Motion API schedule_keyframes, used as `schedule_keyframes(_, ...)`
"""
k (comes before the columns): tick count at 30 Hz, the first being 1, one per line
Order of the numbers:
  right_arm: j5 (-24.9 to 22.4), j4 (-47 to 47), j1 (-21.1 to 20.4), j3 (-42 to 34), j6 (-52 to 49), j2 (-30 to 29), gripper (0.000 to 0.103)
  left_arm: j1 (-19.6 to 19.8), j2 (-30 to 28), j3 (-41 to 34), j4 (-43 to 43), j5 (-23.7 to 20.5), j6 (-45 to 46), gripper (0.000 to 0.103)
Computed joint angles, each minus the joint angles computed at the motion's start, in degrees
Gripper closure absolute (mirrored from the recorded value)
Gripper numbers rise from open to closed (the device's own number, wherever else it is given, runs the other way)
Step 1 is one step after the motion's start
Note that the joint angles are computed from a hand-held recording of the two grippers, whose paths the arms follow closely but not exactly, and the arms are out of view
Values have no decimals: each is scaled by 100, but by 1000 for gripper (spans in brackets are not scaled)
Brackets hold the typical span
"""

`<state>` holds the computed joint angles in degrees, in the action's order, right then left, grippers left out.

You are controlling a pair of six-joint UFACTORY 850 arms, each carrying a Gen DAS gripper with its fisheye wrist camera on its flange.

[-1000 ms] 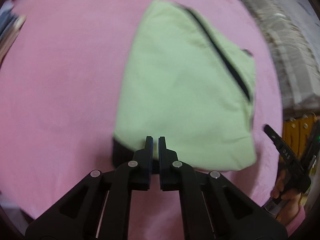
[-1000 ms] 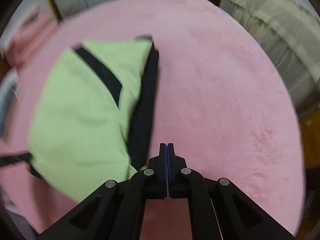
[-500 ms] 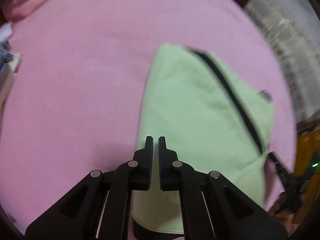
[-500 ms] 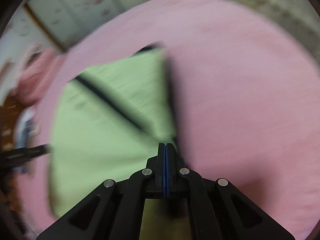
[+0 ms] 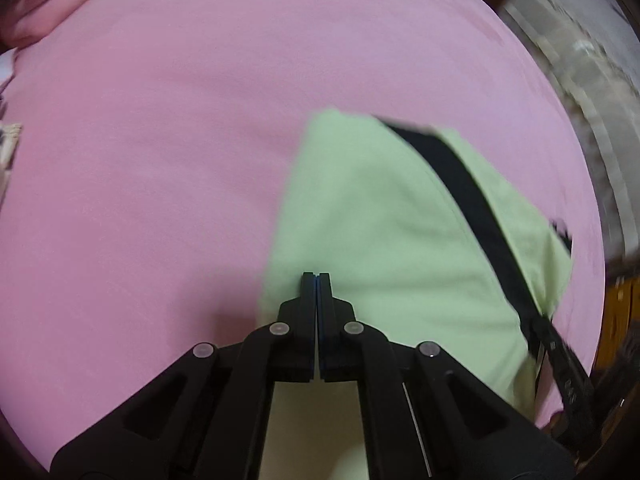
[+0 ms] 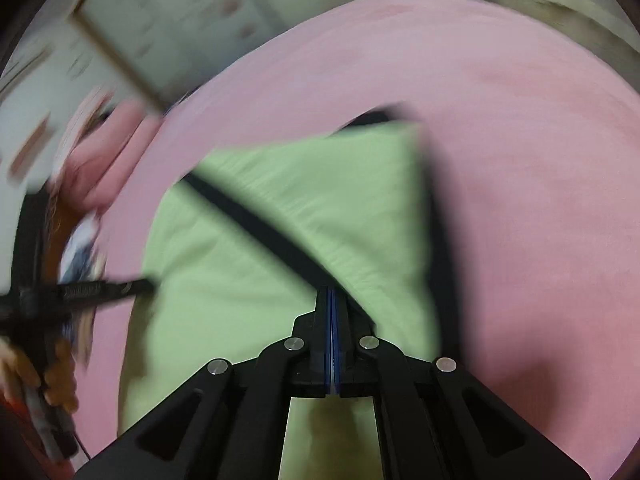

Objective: Fold large clothes
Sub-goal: 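Press the folded green bundle flat with both closed grippers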

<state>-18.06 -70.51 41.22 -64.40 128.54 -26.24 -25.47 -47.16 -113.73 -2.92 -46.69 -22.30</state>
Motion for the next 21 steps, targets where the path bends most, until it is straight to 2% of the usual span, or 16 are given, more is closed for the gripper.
schedule_keyframes(1, -118, 431, 35, -68, -576, 8, 103, -10, -22, -109, 183, 36, -127, 102)
schedule_keyframes(2, -440, 725, 132, -231, -1070, -50, 103, -15, -35, -204, 215, 109, -83, 102)
schedule_keyframes(3, -727, 778, 212, -359, -1324, -93, 103, 18, -20, -225, 17, 208, 131, 102)
schedule_keyframes(4, -774, 592, 268, -400, -1339, -75, 103, 40, -18, -268, -421, 391, 521, 102)
schedule_keyframes(5, -582, 225, 266, -490, -1113, -81, 103, 72, -55, -346, -947, 443, 959, 102)
schedule_keyframes(6, -149, -335, 128, -603, -648, -172, 103, 85, -150, -487, -1379, 418, 1289, 102)
schedule_keyframes(8, 439, -918, 59, -778, -116, -327, 103, 35, -491, -973, -1663, 182, 1446, 102)
schedule_keyframes(10, 470, -620, 65, -1012, -521, -595, 103, -61, -712, -1245, -1390, -19, 1232, 102)
schedule_keyframes(12, 435, -495, -21, -1020, -424, -720, 103, -160, -889, -1398, -982, -217, 869, 102)
schedule_keyframes(13, 451, -609, -123, -872, -15, -688, 103, -170, -917, -1392, -810, -281, 652, 102)
schedule_keyframes(14, 661, -851, -231, -669, 584, -573, 103, -174, -886, -1310, -631, -313, 333, 102)
schedule_keyframes(15, 631, -1090, -266, -482, 1184, -449, 103, -159, -761, -1090, -572, -199, 123, 102)
schedule_keyframes(17, 96, -1797, -180, -72, 2252, -223, 103, -133, -258, -273, -332, 361, -490, 102)
schedule_keyframes(18, -155, -1864, -120, 100, 2480, -101, 103, -140, -113, -55, -133, 478, -747, 102)
schedule_keyframes(19, -377, -1695, -59, 180, 2468, -35, 103, -169, 47, 171, 255, 528, -1167, 102)
schedule_keyframes(21, -785, -748, 37, 253, 1725, 99, 103, -229, 236, 409, 894, 388, -1764, 102)
